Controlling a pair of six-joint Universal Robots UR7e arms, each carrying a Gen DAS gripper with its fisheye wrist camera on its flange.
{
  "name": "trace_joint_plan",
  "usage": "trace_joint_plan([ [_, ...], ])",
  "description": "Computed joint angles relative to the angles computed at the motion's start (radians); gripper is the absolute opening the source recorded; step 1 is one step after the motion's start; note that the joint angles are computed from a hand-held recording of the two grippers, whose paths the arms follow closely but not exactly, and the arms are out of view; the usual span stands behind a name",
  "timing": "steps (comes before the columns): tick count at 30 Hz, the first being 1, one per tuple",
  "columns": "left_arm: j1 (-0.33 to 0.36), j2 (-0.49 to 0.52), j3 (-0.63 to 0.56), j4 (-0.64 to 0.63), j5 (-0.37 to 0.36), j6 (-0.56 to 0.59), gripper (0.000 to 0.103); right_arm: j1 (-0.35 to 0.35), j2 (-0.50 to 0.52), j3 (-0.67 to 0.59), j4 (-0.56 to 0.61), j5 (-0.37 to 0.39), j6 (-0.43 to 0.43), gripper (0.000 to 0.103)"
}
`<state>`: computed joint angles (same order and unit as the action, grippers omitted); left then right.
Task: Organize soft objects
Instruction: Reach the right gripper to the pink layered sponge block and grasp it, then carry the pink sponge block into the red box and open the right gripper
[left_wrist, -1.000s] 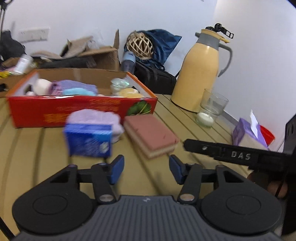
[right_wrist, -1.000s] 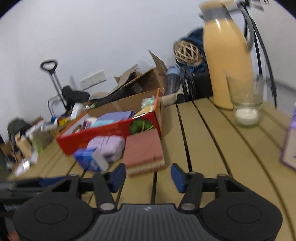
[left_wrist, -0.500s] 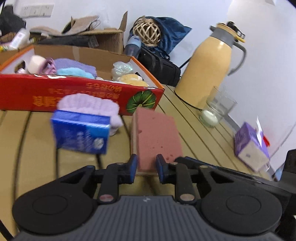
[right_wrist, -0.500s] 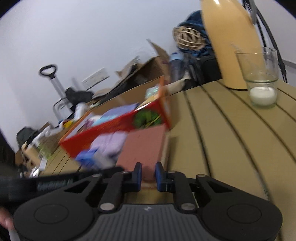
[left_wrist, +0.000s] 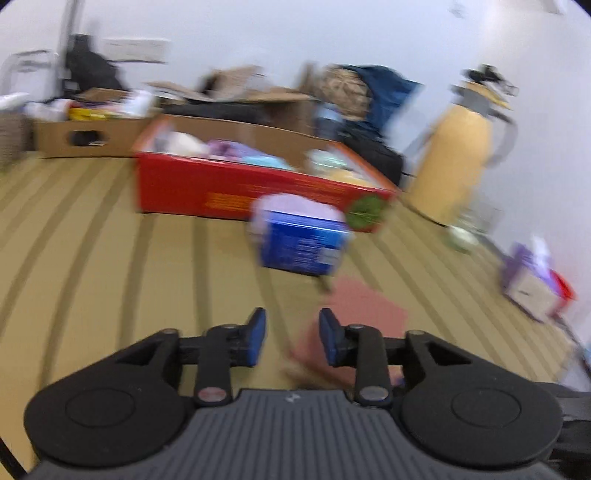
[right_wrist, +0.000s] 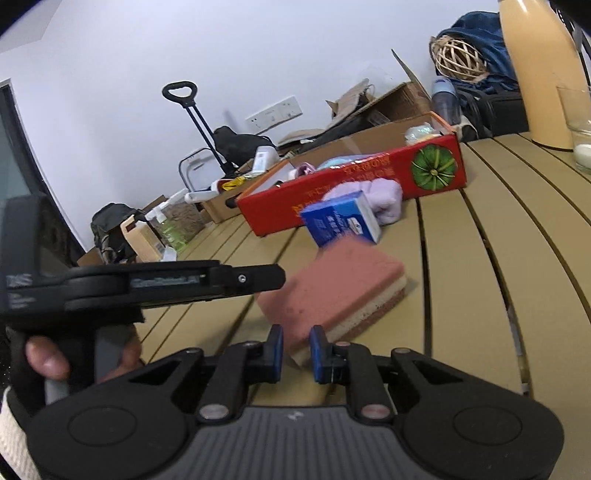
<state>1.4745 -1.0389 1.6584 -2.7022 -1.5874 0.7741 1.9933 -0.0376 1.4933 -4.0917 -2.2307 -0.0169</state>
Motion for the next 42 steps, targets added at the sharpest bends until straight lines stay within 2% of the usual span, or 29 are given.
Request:
trace_joint_plan([
  [6, 0.027, -0.061, 0.022, 0.064, -0.060, -0.142, 0.042, 0.013, -0.032, 0.011, -0.077, -0.053, -0.117, 0.018],
  [10, 0.024, -0.076, 0.054, 0.108, -0.088, -0.233, 0.043, -0.040, -0.087, 0.031, -0.025, -0.049, -0.106, 0.020],
  [11, 0.018, -0.074, 0.063, 0.098, -0.086, -0.261, 0.044, -0.053, -0.096, 0.030, -0.006, -0.042, -0.106, 0.022],
  [13, 0.010, -0.065, 0.073, 0.081, -0.068, -0.311, 0.045, -0.075, -0.109, 0.030, 0.021, -0.021, -0.103, 0.033],
  [15, 0.006, -0.050, 0.076, 0.064, -0.060, -0.345, 0.045, -0.100, -0.125, 0.036, 0.055, 0.023, -0.094, 0.041],
  [16, 0.004, -0.039, 0.077, 0.047, -0.055, -0.358, 0.045, -0.111, -0.128, 0.038, 0.075, 0.045, -0.081, 0.041],
  [18, 0.000, -0.017, 0.074, 0.000, -0.044, -0.373, 0.043, -0.132, -0.144, 0.053, 0.122, 0.100, -0.043, 0.042],
  [19, 0.001, -0.008, 0.074, -0.034, -0.048, -0.369, 0.037, -0.137, -0.143, 0.054, 0.120, 0.107, -0.037, 0.042],
  [21, -0.001, 0.015, 0.049, -0.061, -0.050, -0.378, 0.034, -0.144, -0.147, 0.061, 0.122, 0.116, -0.031, 0.041],
  [22, -0.001, 0.021, 0.031, -0.048, -0.053, -0.392, 0.032, -0.147, -0.148, 0.066, 0.119, 0.123, -0.012, 0.033],
  [24, -0.005, 0.014, 0.017, -0.022, -0.073, -0.389, 0.032, -0.143, -0.153, 0.075, 0.116, 0.122, 0.037, 0.030],
  [25, -0.011, 0.003, 0.023, -0.032, -0.085, -0.369, 0.032, -0.132, -0.152, 0.078, 0.094, 0.116, 0.039, 0.029],
  [28, -0.035, -0.007, 0.013, -0.069, -0.159, -0.335, 0.032, -0.078, -0.146, 0.052, -0.002, 0.074, -0.055, 0.028],
  [31, -0.077, 0.042, -0.069, -0.097, -0.221, -0.323, 0.032, -0.052, -0.167, 0.006, -0.032, 0.053, -0.157, 0.028],
  [35, -0.134, 0.171, -0.275, -0.009, -0.242, -0.318, 0.032, -0.078, -0.225, -0.079, 0.045, 0.067, -0.215, 0.028],
  [38, -0.162, 0.285, -0.439, 0.060, -0.194, -0.323, 0.032, -0.117, -0.258, -0.154, 0.146, 0.094, -0.201, 0.028],
  [42, -0.180, 0.449, -0.680, 0.180, -0.105, -0.388, 0.032, -0.183, -0.263, -0.315, 0.379, 0.115, -0.179, 0.029],
])
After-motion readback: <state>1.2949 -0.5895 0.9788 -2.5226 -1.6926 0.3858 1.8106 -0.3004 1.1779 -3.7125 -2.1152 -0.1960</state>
